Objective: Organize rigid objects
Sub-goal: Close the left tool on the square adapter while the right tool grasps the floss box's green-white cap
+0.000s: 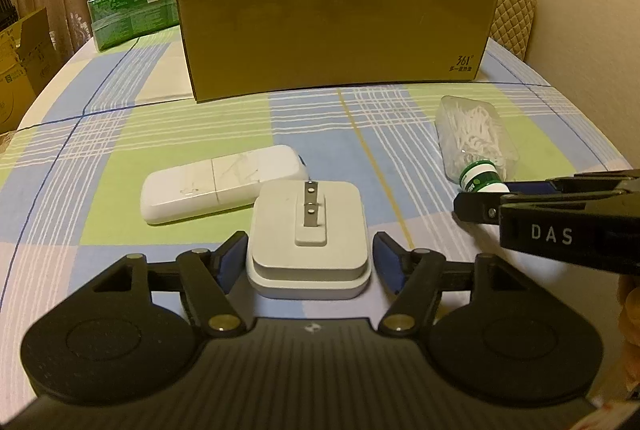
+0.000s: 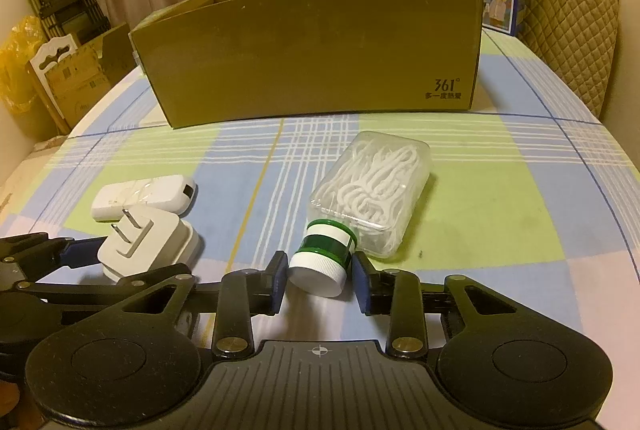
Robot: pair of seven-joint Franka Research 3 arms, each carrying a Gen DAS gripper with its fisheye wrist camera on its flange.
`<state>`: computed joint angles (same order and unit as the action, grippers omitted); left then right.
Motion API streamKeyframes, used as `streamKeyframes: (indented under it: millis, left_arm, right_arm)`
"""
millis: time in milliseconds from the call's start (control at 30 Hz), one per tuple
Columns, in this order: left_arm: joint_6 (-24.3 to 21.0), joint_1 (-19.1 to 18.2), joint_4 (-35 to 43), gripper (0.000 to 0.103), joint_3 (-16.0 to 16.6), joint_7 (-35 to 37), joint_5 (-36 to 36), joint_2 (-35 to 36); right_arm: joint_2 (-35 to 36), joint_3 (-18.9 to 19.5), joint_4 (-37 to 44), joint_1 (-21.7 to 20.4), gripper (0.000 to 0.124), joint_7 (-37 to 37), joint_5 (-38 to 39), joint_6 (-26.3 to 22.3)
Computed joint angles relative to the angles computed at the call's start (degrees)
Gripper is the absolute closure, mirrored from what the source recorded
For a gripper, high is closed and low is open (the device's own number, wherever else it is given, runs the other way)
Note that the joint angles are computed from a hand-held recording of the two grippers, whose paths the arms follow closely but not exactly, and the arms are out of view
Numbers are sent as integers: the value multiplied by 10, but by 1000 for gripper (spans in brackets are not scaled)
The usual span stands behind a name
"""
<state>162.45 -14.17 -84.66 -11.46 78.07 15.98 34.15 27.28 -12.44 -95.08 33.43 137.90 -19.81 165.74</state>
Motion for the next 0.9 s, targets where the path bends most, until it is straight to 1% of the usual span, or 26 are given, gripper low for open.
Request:
streamKeyframes:
  millis: [233,400,500,667,733,900]
  left_arm:
    - [0,-5,10,38,3,0,5,7]
    - [-1,-6,12,38,3,2,6,8]
    - [-2,-7,13,42,4,1,7,9]
    - [10,-7,5,43,6,0,11,5]
    - [17,-3,0,43,1,4,7,1]
    - [26,-3,-4,43,2,0,7,-5]
  right_arm:
    - [-15,-8,-17,9,94,18,-16,-4]
    - [-22,-16,-21,15,95,35,-49,-5]
    - [-24,-21,-21,20,95,46,-73,-5]
    - [-28,-21,-21,20,95,65,-102,-5]
    - [-31,-26,-23,23,95,80,-116,-3]
    - [-39,-33,-25,27,95,113,-157,1]
